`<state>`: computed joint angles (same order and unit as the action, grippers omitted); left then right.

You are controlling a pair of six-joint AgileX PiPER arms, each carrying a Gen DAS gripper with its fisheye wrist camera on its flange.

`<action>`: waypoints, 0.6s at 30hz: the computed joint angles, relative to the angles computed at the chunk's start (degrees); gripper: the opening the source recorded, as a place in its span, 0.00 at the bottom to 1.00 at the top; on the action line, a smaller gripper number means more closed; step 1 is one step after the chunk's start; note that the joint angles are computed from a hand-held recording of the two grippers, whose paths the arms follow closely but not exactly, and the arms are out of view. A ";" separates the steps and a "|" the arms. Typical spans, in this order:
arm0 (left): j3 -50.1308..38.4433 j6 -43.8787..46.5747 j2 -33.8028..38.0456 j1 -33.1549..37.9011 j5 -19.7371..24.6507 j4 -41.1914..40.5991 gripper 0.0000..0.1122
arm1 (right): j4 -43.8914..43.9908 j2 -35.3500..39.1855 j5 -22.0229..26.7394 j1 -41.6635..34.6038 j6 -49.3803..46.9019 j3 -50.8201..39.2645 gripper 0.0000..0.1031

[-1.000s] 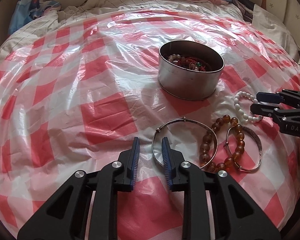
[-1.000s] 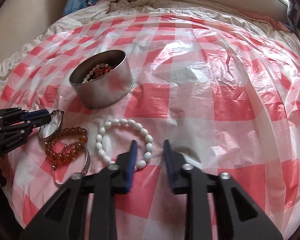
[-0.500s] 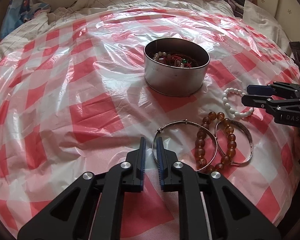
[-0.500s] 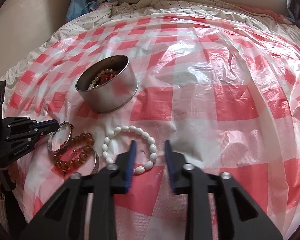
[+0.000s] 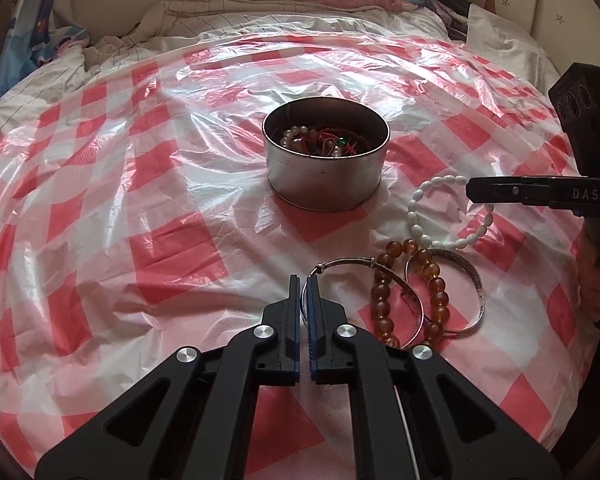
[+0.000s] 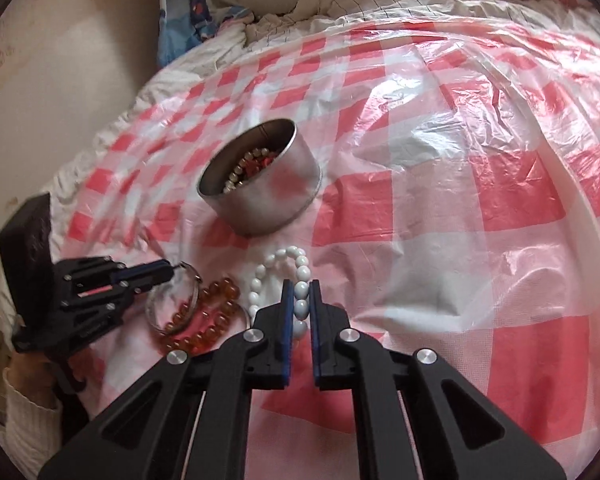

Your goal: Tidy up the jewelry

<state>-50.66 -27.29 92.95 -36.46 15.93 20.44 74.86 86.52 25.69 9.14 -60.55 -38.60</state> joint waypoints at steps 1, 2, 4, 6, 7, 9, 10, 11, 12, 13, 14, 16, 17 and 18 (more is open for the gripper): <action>0.03 -0.54 -0.21 -0.10 -0.05 0.52 0.03 | 3.67 0.12 2.65 -1.72 -3.38 0.49 0.08; 0.03 -0.70 -0.38 -0.16 -0.13 0.66 0.03 | 6.21 0.19 4.72 -3.02 -5.58 0.87 0.08; 0.13 -0.32 -0.69 0.00 -0.50 0.12 0.03 | 10.40 0.39 8.88 -5.24 -9.33 1.44 0.08; 0.36 0.48 -1.15 0.36 -1.09 -0.80 0.03 | 13.81 0.25 12.57 -6.91 -12.45 1.94 0.08; 0.64 0.90 -1.49 0.52 -1.50 -1.23 0.03 | 15.29 0.06 13.70 -7.20 -13.71 2.23 0.08; 0.98 4.36 -2.10 1.16 -2.50 -4.93 0.03 | 16.73 -0.33 14.94 -7.68 -14.90 2.52 0.08; 1.21 5.88 -2.42 1.38 -3.00 -6.54 0.03 | 17.17 -0.46 15.09 -7.70 -15.23 2.60 0.08; 1.44 7.02 -2.72 1.54 -3.50 -7.68 0.03 | 17.68 -0.23 15.77 -7.96 -15.68 2.47 0.08; 1.75 7.47 -3.07 1.60 -4.02 -8.12 0.03 | 18.23 -0.08 16.48 -8.26 -16.19 2.50 0.08; 1.83 7.83 -3.31 1.63 -4.29 -8.51 0.03 | 18.61 -0.18 16.74 -8.27 -16.58 2.59 0.08; 1.82 7.68 -3.44 1.53 -4.37 -8.37 0.03 | 18.70 -0.46 17.27 -8.75 -17.25 2.95 0.08; 1.70 5.98 -3.47 1.24 -4.39 -6.36 0.03 | 19.23 -0.52 17.91 -8.97 -18.25 2.97 0.08; 1.64 5.20 -3.51 1.02 -4.32 -5.46 0.03 | 19.30 -0.64 17.98 -8.97 -18.51 3.02 0.08; 1.57 4.97 -3.57 0.89 -4.26 -5.11 0.03 | 19.49 -0.65 17.99 -8.87 -18.77 3.03 0.08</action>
